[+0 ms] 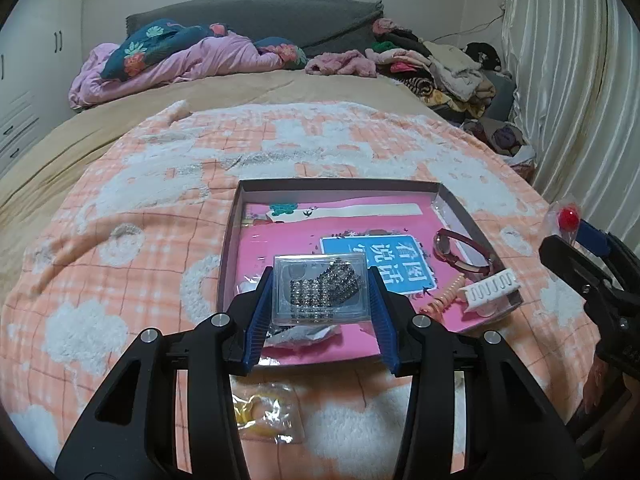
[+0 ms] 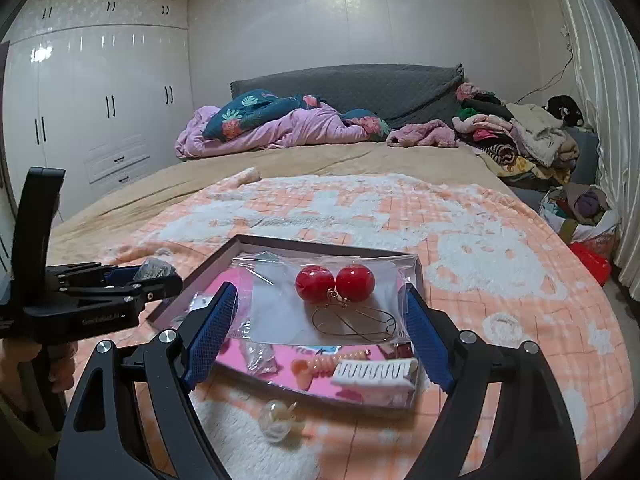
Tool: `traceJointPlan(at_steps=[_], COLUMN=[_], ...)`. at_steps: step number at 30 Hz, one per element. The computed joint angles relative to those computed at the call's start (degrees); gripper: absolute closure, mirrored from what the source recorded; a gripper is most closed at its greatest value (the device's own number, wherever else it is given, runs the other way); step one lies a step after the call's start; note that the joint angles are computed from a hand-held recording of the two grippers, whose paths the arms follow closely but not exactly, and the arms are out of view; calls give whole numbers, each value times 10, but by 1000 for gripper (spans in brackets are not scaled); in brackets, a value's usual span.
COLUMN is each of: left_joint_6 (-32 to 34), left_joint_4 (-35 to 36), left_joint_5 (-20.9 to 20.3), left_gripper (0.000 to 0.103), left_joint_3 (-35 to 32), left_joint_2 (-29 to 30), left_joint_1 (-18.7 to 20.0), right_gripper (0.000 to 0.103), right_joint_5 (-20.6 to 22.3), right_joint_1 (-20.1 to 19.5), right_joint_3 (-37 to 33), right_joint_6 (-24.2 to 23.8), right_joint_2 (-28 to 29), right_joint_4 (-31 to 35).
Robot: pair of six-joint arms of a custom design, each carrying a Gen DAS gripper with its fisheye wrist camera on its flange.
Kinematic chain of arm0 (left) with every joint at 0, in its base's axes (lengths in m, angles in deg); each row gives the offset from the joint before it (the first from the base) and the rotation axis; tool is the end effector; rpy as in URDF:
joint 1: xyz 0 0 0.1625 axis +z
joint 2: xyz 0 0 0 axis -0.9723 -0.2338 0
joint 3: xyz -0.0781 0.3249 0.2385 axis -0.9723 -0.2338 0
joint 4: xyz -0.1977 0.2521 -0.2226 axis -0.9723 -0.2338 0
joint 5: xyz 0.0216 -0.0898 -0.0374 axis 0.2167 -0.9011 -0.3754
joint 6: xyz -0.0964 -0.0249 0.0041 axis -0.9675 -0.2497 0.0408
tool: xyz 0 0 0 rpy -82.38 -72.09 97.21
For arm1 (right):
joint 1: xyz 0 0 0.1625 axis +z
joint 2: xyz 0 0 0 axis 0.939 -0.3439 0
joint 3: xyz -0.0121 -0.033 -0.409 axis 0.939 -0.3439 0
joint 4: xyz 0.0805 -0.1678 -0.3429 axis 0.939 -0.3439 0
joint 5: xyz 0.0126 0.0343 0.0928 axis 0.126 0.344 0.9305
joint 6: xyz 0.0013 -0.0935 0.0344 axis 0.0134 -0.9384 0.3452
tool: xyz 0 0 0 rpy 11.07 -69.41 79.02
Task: Organize jewelry
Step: 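Carry the stud earring box and red earring card over the pink box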
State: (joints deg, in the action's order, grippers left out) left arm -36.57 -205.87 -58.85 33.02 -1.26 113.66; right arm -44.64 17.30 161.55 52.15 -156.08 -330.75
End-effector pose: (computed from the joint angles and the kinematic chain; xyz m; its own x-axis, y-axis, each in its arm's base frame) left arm -0.3523 -0.4943 0.0094 -0.5921 0.6508 -0.4752 0.8002 0.5443 -0.2516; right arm 0.0742 -0.3450 0.2733 -0.7358 0.2468 0.6306 -0.4913 0.4464 -0.7479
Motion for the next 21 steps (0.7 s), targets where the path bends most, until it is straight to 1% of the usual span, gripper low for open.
traceJointPlan(at_steps=[4,10,15,21], left_joint_6=[2,2,3,0], left_joint_4=[13,29,37,48], left_joint_5=[2,8,14,18], left_gripper=[66,66,66,66], left_joint_3=[-13,-30,-44,-59], left_joint_2=[9,23,35,48], left_joint_1=[4,10,13,18], right_gripper=[22,22,22,22], right_joint_5=[5,16,20,21], right_joint_1=[-19,-39,-50,-54], right_joint_3=[-7,-7,-7,-7], right_joint_6=[11,10,7,8], right_joint_2=[-2,-4,7,11], right_joint_4=[27,39,37,39])
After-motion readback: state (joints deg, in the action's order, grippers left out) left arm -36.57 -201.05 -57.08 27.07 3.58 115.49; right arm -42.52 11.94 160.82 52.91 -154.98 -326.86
